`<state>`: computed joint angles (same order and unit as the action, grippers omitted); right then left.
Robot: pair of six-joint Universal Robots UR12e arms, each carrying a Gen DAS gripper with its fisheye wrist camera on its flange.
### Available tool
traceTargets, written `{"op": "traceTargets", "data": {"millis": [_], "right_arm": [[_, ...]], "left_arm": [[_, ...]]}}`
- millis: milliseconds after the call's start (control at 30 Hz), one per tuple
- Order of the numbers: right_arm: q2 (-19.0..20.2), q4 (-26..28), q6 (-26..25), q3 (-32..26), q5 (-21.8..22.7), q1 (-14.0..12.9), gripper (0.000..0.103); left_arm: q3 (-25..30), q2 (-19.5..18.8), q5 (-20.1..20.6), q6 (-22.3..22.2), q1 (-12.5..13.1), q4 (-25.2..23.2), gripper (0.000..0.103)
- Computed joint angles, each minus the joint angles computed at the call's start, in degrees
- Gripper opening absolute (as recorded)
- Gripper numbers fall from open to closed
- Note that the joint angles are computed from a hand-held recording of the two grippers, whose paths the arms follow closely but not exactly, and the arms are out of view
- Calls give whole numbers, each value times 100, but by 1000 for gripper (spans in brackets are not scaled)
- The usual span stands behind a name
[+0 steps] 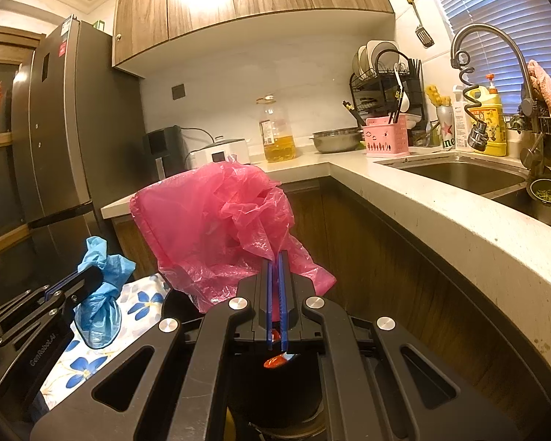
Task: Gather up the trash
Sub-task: 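Carry blue glove with left tool while right tool carries pink bag to bin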
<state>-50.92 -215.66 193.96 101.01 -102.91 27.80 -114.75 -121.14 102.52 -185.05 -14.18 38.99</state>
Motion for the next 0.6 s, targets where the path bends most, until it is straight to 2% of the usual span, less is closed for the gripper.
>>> {"op": "traceTargets", "data": {"millis": [500, 600], "right_arm": [[72, 71, 3, -179, 55, -51, 4], [117, 96, 8, -262, 84, -60, 4]], "left_arm": [[262, -150, -134, 11, 50, -78, 5], [352, -189, -308, -37, 88, -122, 5]]}}
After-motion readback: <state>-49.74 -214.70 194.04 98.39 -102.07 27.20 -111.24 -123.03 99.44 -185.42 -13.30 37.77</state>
